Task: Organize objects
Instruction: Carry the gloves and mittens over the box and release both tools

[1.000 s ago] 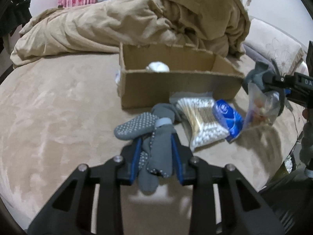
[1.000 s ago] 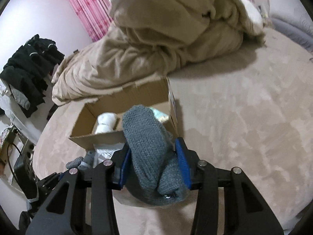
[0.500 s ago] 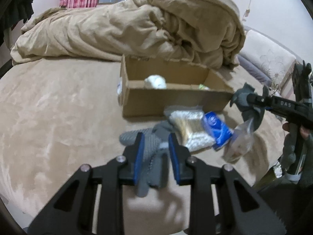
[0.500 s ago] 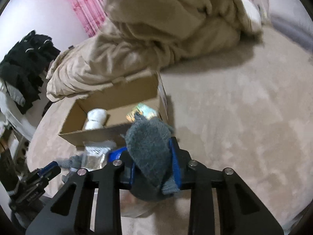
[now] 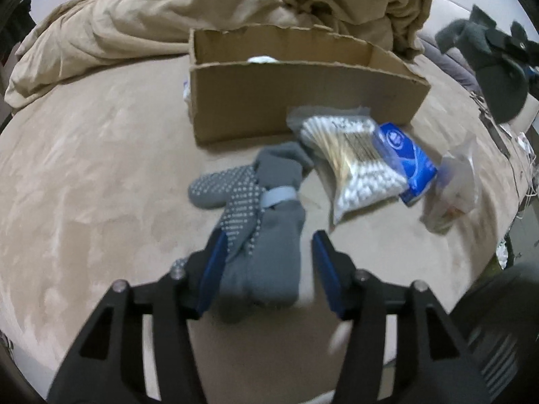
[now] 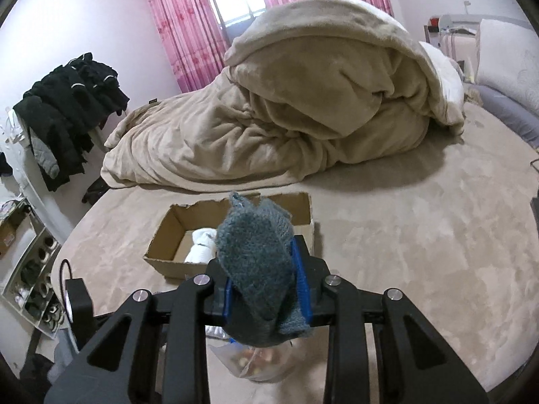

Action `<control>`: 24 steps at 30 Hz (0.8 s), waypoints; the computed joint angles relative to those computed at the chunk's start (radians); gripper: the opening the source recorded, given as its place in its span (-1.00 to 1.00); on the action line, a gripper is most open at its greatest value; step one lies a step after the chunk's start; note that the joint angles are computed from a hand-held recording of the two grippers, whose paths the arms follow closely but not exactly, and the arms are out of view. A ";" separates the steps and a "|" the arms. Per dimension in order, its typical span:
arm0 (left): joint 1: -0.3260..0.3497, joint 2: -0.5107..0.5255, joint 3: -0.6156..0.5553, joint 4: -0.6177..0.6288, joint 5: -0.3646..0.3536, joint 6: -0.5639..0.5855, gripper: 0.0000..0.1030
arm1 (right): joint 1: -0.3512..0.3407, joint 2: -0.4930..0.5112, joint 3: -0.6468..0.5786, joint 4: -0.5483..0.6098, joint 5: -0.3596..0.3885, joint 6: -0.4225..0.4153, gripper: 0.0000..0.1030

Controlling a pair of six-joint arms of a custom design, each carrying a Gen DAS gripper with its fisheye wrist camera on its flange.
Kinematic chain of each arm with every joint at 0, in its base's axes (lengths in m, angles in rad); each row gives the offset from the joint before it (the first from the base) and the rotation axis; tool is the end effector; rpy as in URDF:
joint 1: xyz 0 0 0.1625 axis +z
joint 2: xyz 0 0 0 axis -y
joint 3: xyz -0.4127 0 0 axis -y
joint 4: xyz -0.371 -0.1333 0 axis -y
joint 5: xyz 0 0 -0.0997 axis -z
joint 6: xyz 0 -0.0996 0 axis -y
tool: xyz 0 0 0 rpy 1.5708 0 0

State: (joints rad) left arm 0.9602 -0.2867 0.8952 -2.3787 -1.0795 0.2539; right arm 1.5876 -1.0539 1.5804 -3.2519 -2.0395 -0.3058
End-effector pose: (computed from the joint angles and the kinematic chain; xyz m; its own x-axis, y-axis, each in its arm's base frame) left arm -0.3198 -0.7714 0.0008 -0.6099 0.6169 -0.4974 0.7389 0.6696 -0.0756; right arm 0.0992 -0.6447 0.3901 -0.8552 0.2580 0.4495 -0.2771 0.5053 -0.8172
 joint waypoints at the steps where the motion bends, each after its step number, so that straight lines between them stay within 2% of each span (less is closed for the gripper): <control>1: 0.004 0.000 -0.005 -0.002 -0.018 -0.004 0.04 | -0.001 0.000 0.002 0.003 0.002 0.001 -0.39; 3: 0.006 -0.003 -0.003 -0.026 -0.027 -0.008 -0.33 | -0.004 -0.005 0.013 0.004 0.010 0.005 -0.39; 5: 0.004 -0.013 0.014 -0.067 -0.036 0.000 -0.54 | -0.004 -0.009 0.019 0.004 0.020 0.005 -0.39; 16: -0.037 -0.126 0.088 -0.195 -0.142 -0.014 -0.56 | 0.064 -0.001 -0.017 0.004 0.030 -0.056 -0.39; 21: -0.057 -0.125 0.021 -0.199 -0.179 0.010 -0.56 | 0.082 0.035 -0.074 0.016 0.037 -0.086 -0.37; 24: -0.057 -0.075 -0.077 -0.158 -0.174 0.023 -0.56 | 0.073 0.073 -0.130 0.051 0.035 -0.080 -0.37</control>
